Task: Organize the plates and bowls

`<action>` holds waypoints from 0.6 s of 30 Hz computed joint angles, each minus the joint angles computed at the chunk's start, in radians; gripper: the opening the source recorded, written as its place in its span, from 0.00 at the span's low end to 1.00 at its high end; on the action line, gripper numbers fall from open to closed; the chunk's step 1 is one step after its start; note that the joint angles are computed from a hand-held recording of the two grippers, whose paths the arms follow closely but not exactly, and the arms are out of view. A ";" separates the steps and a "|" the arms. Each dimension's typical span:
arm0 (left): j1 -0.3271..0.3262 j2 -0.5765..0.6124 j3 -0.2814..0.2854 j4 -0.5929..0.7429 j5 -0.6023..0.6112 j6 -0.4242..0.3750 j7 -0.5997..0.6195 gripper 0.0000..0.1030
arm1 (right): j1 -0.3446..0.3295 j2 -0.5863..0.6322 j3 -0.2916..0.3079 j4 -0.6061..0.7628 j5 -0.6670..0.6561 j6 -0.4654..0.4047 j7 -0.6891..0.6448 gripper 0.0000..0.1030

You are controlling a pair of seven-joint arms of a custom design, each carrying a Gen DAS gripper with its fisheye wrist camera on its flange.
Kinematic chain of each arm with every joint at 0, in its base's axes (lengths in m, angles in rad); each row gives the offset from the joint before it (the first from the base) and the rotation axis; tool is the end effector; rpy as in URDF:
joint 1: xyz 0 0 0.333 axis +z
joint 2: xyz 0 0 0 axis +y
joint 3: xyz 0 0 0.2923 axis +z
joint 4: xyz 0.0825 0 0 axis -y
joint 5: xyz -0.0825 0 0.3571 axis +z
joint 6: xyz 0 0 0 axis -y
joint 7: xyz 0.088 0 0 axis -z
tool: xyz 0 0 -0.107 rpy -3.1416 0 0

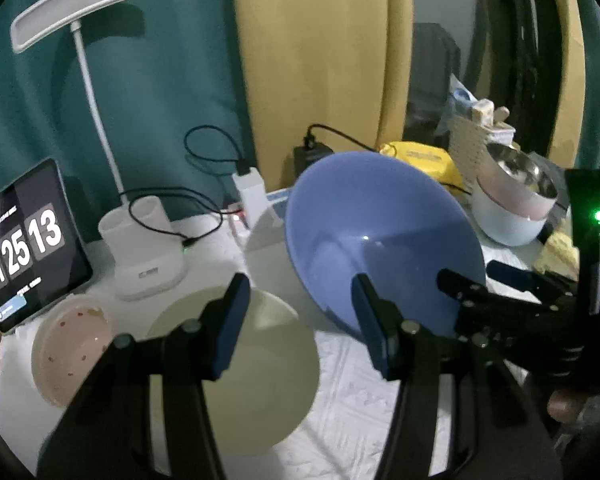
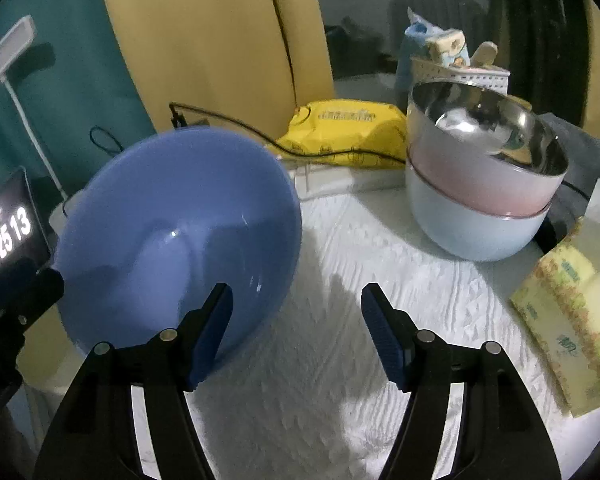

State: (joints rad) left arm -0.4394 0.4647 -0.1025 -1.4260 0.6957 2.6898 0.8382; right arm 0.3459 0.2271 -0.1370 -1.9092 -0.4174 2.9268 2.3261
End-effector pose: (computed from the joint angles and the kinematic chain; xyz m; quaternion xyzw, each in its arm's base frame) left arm 0.6014 -0.3681 0.5069 -0.5384 0.7183 -0.3311 0.2908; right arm 0.6064 0.1610 0.4607 -0.5955 0.6979 -0.2381 0.3186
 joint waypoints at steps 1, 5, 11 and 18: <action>-0.004 0.008 -0.002 0.011 0.001 -0.007 0.008 0.53 | -0.003 0.005 0.002 0.001 0.009 -0.009 -0.002 0.68; -0.011 0.050 -0.017 0.066 -0.029 -0.056 0.057 0.53 | -0.034 0.012 0.026 -0.013 0.095 -0.020 -0.037 0.68; -0.025 0.093 -0.029 0.122 -0.079 -0.089 0.131 0.53 | -0.057 0.002 0.048 -0.049 0.208 0.023 -0.111 0.48; -0.029 0.086 -0.028 0.105 -0.103 -0.068 0.161 0.42 | -0.046 -0.011 0.050 -0.074 0.241 0.058 -0.167 0.32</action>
State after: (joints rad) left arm -0.4686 0.5511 -0.1308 -1.3210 0.5923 2.6221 0.9989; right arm 0.2995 0.2161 -0.0871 -1.9836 -0.1765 2.9851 2.1595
